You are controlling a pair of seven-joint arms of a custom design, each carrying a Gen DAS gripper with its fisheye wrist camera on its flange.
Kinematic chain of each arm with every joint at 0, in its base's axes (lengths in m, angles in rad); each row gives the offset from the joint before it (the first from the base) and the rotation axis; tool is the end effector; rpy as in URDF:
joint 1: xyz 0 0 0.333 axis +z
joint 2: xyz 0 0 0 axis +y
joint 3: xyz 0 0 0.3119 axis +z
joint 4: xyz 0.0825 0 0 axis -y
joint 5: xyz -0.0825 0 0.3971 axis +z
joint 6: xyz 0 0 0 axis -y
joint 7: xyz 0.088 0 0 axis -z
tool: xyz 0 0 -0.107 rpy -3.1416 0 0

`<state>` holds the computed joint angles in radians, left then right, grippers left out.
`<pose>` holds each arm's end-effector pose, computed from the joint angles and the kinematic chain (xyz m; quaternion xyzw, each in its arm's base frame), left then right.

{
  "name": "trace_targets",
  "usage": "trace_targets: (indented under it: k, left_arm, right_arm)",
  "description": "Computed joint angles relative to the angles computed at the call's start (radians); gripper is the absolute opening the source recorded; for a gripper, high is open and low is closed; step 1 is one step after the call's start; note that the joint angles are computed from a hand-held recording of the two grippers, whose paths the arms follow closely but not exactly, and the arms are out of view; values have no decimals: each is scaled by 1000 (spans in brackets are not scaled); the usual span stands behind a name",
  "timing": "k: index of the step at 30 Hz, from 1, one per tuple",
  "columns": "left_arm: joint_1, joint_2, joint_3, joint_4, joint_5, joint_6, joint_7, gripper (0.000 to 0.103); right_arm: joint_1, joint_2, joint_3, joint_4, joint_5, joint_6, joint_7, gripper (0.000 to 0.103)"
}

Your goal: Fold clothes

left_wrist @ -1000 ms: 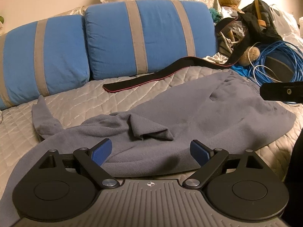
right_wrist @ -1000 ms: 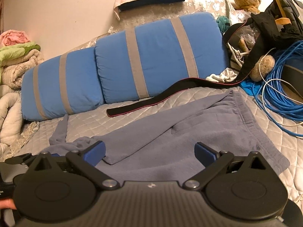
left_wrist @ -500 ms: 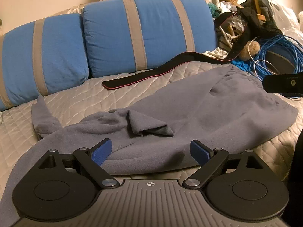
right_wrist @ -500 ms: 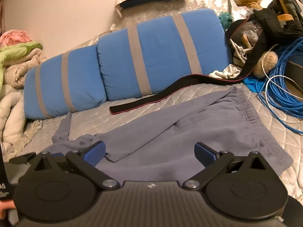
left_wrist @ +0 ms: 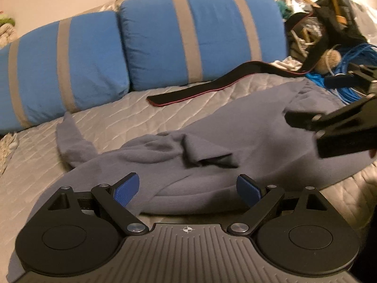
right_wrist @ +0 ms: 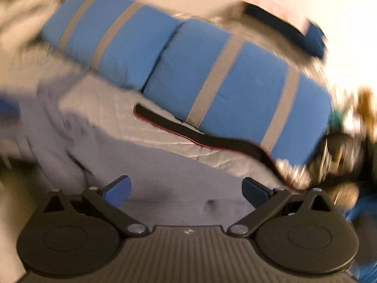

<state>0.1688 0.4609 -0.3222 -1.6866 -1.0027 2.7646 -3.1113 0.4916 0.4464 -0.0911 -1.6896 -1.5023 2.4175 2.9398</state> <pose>0.7124 -0.0434 0.3847 -0.3248 0.8360 -0.3771 0.2312 0.6485 0.2773 0.3626 -0.6383 0.5465 -0.5212 0.1492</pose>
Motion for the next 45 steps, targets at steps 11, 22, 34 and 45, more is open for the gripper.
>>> trace_targets:
  k: [11, 22, 34, 45]
  left_arm:
    - [-7, 53, 37, 96, 99, -50, -189, 90]
    - [12, 79, 25, 127, 185, -59, -302, 90]
    - [26, 99, 13, 156, 203, -72, -331, 90]
    - [32, 92, 10, 151, 185, -83, -317, 90]
  right_arm:
    - [45, 134, -36, 112, -92, 35, -434, 103]
    - [25, 199, -43, 229, 145, 87, -933, 103]
    - [99, 242, -173, 269, 72, 190, -876, 103]
    - [58, 216, -122, 237, 11, 131, -933, 103]
